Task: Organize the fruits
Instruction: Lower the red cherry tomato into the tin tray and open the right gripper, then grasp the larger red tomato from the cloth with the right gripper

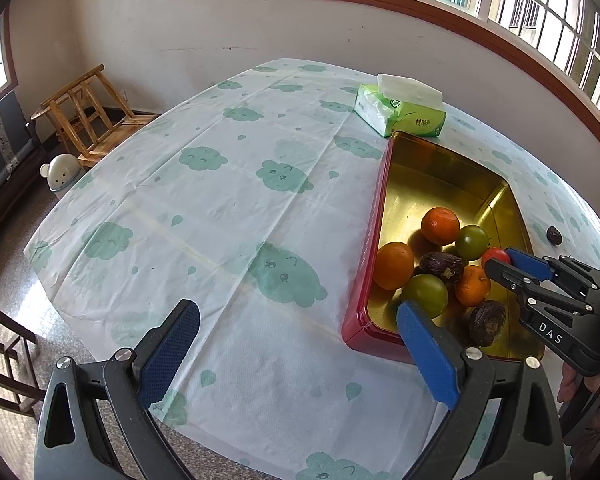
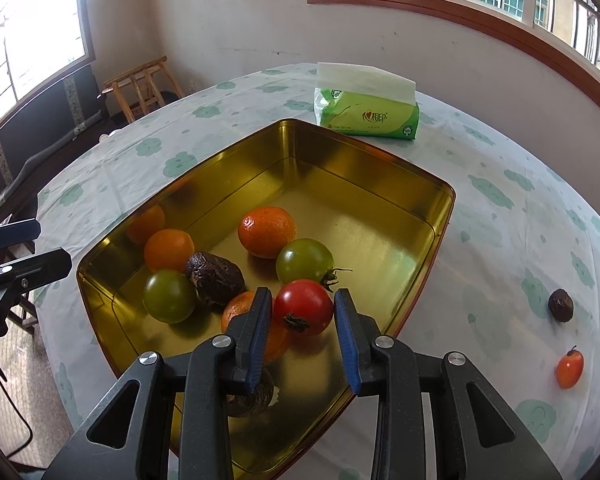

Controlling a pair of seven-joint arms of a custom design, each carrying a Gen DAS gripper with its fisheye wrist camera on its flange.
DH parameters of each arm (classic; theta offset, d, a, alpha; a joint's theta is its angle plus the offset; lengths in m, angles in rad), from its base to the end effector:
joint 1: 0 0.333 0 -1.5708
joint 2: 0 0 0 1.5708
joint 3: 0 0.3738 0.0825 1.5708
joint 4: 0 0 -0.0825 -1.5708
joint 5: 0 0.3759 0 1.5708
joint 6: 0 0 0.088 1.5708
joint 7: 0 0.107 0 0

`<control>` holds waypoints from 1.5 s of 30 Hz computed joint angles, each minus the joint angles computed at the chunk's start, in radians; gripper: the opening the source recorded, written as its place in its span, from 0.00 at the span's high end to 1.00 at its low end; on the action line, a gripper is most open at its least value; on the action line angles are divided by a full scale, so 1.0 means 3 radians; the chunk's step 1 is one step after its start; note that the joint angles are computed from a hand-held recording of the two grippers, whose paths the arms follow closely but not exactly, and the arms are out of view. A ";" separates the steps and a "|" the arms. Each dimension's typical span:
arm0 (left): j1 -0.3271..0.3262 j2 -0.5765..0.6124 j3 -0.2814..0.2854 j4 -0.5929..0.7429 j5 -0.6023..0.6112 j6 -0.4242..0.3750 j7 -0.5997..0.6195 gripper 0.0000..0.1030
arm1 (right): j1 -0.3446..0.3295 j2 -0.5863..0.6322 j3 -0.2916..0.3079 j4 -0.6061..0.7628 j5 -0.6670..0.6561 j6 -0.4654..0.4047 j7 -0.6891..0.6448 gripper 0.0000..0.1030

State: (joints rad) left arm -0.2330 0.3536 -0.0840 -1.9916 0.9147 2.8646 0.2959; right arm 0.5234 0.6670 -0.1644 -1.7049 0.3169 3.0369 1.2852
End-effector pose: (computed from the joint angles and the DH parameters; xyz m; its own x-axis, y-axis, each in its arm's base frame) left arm 0.6034 -0.2389 0.3886 0.1200 -0.9895 0.0799 -0.7881 -0.1439 -0.5984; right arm 0.7011 0.2659 0.3379 0.3805 -0.9230 0.0574 -0.7072 -0.3304 -0.6250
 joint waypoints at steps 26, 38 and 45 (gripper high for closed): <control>-0.0131 0.0031 -0.0090 0.0251 0.0037 -0.0093 0.0202 0.05 | -0.0415 -0.0529 0.0338 -0.0836 0.0764 0.0764 -0.0473 0.60; -0.0209 0.0264 -0.0197 0.0566 -0.0340 -0.0101 0.0699 0.05 | -0.0023 -0.0456 -0.0686 -0.1030 0.0986 0.0635 -0.0156 0.60; -0.0278 0.0399 -0.0235 0.0768 -0.0537 -0.0183 0.0961 0.05 | -0.0150 -0.0330 -0.0685 -0.0914 0.0832 0.0549 -0.0031 0.60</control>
State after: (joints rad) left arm -0.3163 0.4733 -0.1545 -1.7611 0.7536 2.8097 0.5841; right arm 0.4782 0.5679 -0.3700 -1.9793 0.5665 3.2016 1.2758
